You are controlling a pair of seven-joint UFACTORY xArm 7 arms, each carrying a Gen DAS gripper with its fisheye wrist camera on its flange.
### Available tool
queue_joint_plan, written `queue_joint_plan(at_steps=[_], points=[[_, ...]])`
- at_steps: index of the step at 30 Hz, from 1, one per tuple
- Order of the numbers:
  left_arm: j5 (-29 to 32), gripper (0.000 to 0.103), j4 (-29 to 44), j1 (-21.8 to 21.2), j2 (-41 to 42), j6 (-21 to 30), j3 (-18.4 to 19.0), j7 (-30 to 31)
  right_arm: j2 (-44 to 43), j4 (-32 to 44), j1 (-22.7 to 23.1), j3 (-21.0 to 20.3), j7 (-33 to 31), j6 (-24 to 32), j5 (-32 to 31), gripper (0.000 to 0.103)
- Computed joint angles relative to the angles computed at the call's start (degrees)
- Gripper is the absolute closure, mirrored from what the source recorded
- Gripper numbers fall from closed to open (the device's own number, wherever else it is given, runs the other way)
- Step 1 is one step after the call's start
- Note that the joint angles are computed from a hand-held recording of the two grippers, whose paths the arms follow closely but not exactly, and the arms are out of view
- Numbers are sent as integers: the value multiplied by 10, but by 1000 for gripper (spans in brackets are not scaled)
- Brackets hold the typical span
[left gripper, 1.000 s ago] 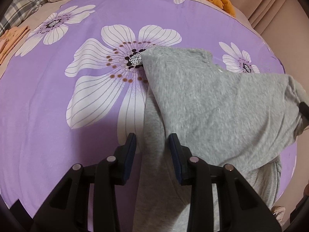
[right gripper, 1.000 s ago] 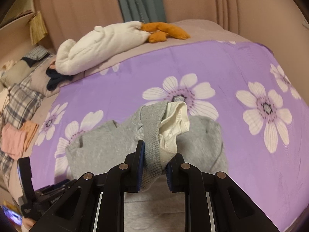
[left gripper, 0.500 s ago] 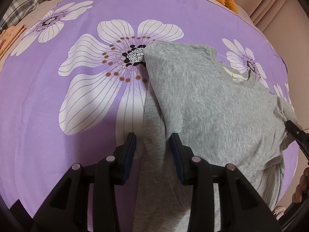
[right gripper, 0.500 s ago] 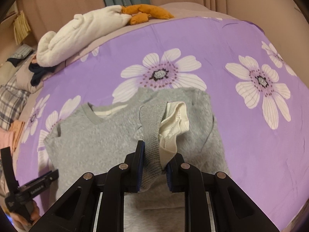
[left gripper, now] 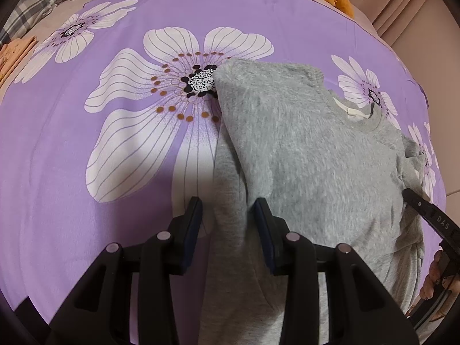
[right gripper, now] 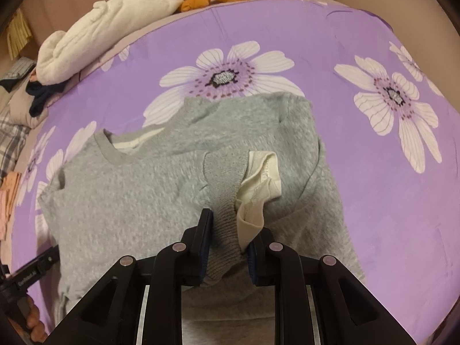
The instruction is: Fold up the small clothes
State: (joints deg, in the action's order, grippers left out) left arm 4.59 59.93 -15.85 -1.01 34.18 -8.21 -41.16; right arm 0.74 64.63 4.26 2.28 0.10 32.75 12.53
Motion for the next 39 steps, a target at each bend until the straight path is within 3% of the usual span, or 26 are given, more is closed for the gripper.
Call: queue_joint_plan(at_steps=[5,25,32,35,37,38,39], points=[[1,64,0,0,0,2,0,-2,8,15,-3,-2,8,35,1,82],[37,64,10,-3,9,12,-1,-29,13,3,1,2,15,10,-29,77],[44,63,28,-7,10,43,-1,-44,13,5,2,2,13,11,-32,75],[55,57,30,-11,-6,70,-5,-55,7,1,1,2,-10,6,-28,70],[55,47,14,-13,-32,62,-9,-48,-11,-9,0,1,-29,6,-11,60],[52,35,-2,-15,-55,48,-11,-41,-21,-16,-1,-1,-43,1,4,56],[53,21,-13,-15,-72,38,-15,-41,-39,-28,-1,-4,-65,-8,29,45]])
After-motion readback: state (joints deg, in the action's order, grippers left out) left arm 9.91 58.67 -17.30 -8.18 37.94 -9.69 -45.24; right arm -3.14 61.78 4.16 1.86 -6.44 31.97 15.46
